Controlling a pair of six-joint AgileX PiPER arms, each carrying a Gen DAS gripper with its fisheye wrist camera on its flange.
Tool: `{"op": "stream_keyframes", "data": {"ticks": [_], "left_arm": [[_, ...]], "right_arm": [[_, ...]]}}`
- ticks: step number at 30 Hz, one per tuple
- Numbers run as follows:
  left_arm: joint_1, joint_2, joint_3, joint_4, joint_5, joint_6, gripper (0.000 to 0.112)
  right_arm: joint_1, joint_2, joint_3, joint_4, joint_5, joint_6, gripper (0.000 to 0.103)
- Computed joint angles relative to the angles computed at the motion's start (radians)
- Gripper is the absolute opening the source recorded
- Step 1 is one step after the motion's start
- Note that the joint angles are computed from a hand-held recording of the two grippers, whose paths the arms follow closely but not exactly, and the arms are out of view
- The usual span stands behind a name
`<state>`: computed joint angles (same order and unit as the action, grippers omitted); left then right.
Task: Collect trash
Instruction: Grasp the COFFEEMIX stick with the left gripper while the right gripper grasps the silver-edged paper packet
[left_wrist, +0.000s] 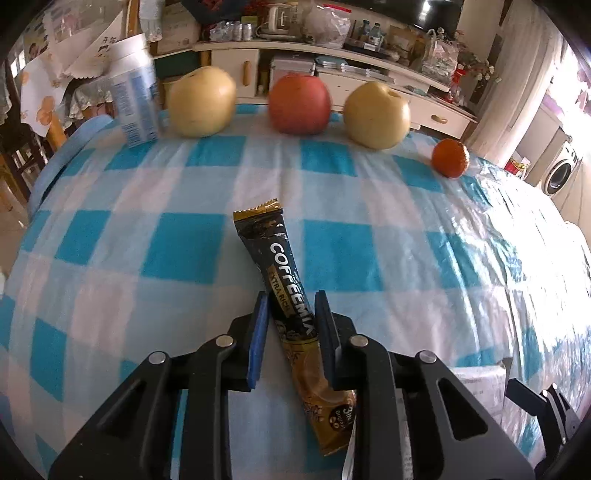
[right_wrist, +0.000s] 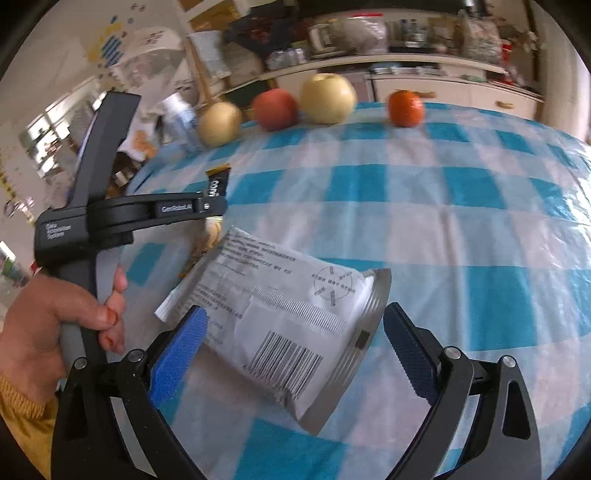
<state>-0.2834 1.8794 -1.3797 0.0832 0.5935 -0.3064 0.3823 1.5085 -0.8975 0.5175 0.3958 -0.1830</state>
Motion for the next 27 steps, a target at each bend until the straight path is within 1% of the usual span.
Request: {"op": "stream_keyframes", "data": {"ticks": [2, 4, 6, 7, 8, 9, 10, 11, 13, 14, 16, 17, 18, 19, 20, 21, 24, 27], "left_arm": [[0.031, -0.033, 0.045, -0.024, -0.006, 0.045, 0.027], [0.064, -0.070, 0.093, -0.039, -0.012, 0.095, 0.027], [0.093, -0.104, 0.138, -0.046, -0.017, 0.141, 0.027], [0.112, -0.125, 0.165, -0.054, -0.021, 0.175, 0.027], [0.126, -0.141, 0.187, -0.064, -0.023, 0.202, 0.027], [0.148, -0.159, 0.210, -0.088, -0.023, 0.251, 0.027], [0.163, -0.177, 0.232, -0.100, -0.024, 0.289, 0.027], [0.177, -0.198, 0.256, -0.086, -0.022, 0.310, 0.027], [0.200, -0.224, 0.286, -0.073, -0.021, 0.344, 0.027], [0.218, -0.240, 0.301, -0.077, -0.021, 0.366, 0.027], [0.244, -0.260, 0.324, -0.095, -0.028, 0.405, 0.027], [0.252, -0.263, 0.330, -0.107, -0.029, 0.424, 0.031], [0.253, -0.265, 0.336, -0.106, -0.035, 0.424, 0.036], [0.249, -0.266, 0.345, -0.095, -0.050, 0.411, 0.039], [0.246, -0.266, 0.349, -0.093, -0.058, 0.407, 0.046], [0.240, -0.265, 0.352, -0.088, -0.068, 0.400, 0.050], [0.229, -0.257, 0.356, -0.088, -0.097, 0.385, 0.051], [0.224, -0.254, 0.359, -0.091, -0.112, 0.387, 0.051]], "right_arm": [[-0.001, 0.008, -0.006, 0.138, 0.042, -0.149, 0.095], [0.009, 0.015, -0.016, 0.205, 0.085, -0.240, 0.095], [0.006, 0.023, -0.023, 0.323, 0.159, -0.385, 0.095], [0.000, 0.029, -0.026, 0.386, 0.206, -0.459, 0.095], [-0.007, 0.039, -0.033, 0.448, 0.272, -0.536, 0.095], [-0.004, 0.042, -0.037, 0.481, 0.316, -0.587, 0.095], [0.006, 0.036, -0.039, 0.495, 0.334, -0.623, 0.095], [0.029, 0.012, -0.033, 0.495, 0.320, -0.651, 0.095], [0.034, -0.009, -0.034, 0.497, 0.314, -0.667, 0.095], [0.043, -0.024, -0.031, 0.472, 0.275, -0.642, 0.095], [0.074, -0.028, -0.038, 0.361, 0.168, -0.516, 0.095], [0.089, -0.019, -0.044, 0.299, 0.129, -0.448, 0.095], [0.100, -0.008, -0.053, 0.265, 0.111, -0.413, 0.095], [0.110, 0.012, -0.072, 0.237, 0.100, -0.387, 0.095], [0.129, 0.034, -0.092, 0.212, 0.087, -0.367, 0.095], [0.144, 0.042, -0.098, 0.200, 0.075, -0.359, 0.095], [0.169, 0.076, -0.118, 0.181, 0.052, -0.372, 0.095], [0.207, 0.145, -0.172, 0.057, 0.036, -0.273, 0.095]]}}
